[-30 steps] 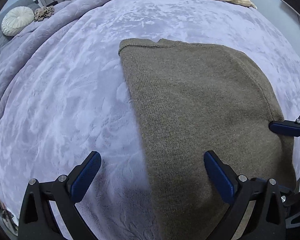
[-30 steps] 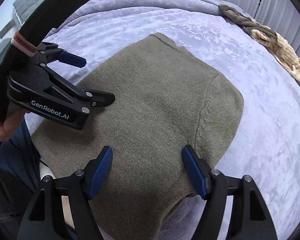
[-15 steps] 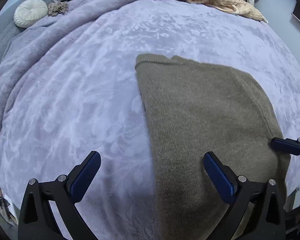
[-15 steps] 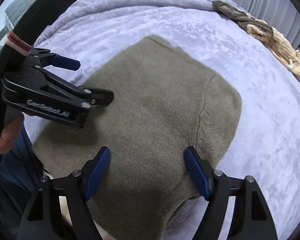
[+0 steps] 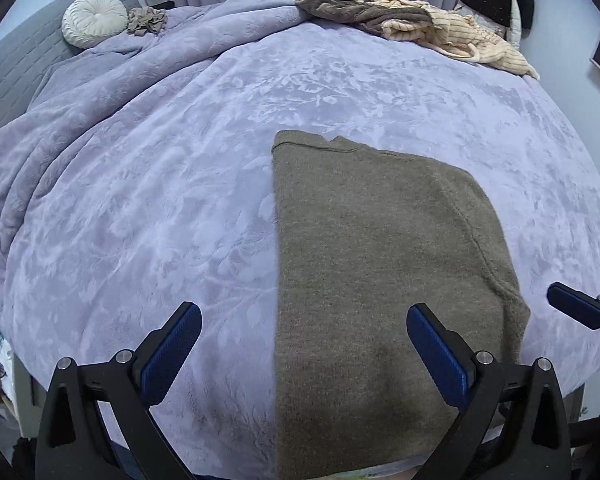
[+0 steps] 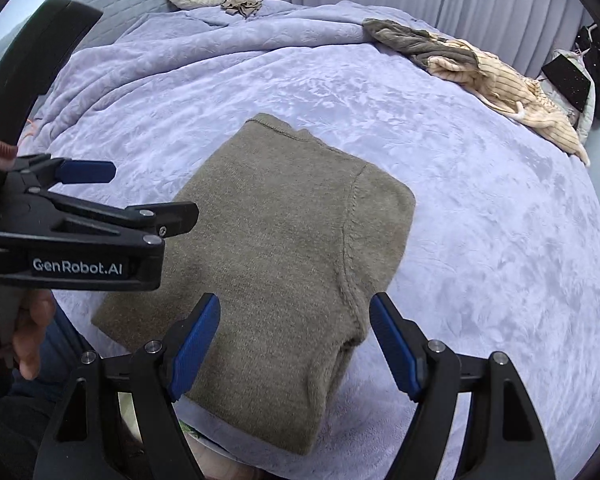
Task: Fold small clothes
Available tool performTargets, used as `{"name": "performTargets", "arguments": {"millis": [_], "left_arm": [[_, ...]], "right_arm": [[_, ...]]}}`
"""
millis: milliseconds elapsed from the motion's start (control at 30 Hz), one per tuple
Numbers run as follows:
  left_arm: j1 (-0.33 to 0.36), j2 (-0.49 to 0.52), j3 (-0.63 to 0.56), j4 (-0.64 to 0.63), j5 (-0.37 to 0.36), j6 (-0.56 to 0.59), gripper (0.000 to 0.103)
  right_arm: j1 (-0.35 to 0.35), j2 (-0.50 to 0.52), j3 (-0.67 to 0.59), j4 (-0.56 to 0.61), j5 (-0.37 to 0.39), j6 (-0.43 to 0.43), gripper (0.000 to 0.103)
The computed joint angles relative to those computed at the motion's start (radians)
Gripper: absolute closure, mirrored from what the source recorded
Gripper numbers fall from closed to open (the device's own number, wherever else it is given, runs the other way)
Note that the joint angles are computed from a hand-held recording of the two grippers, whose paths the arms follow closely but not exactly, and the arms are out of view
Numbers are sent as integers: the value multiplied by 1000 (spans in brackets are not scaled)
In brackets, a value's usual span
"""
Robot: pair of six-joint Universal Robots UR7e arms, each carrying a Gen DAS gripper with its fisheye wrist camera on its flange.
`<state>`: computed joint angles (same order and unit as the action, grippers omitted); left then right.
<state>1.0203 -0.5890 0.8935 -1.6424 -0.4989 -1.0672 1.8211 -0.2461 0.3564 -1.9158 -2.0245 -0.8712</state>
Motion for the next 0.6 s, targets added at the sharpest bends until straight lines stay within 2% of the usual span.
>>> {"name": "performTargets", "arguments": {"millis": [67, 233, 367, 600], "left_arm": [[7, 2, -14, 33, -13, -44, 0], [11, -2, -12, 32, -24, -53, 0], [14, 22, -74, 146, -39, -109, 0], [23, 17, -67, 99, -64, -74, 0]], "right_arm": [[1, -8, 21, -22, -12, -2, 23], [-1, 7, -8, -3, -28, 28, 23], [-2, 40, -70, 39, -35, 60, 23], [2, 97, -170, 95, -63, 76, 23]]}}
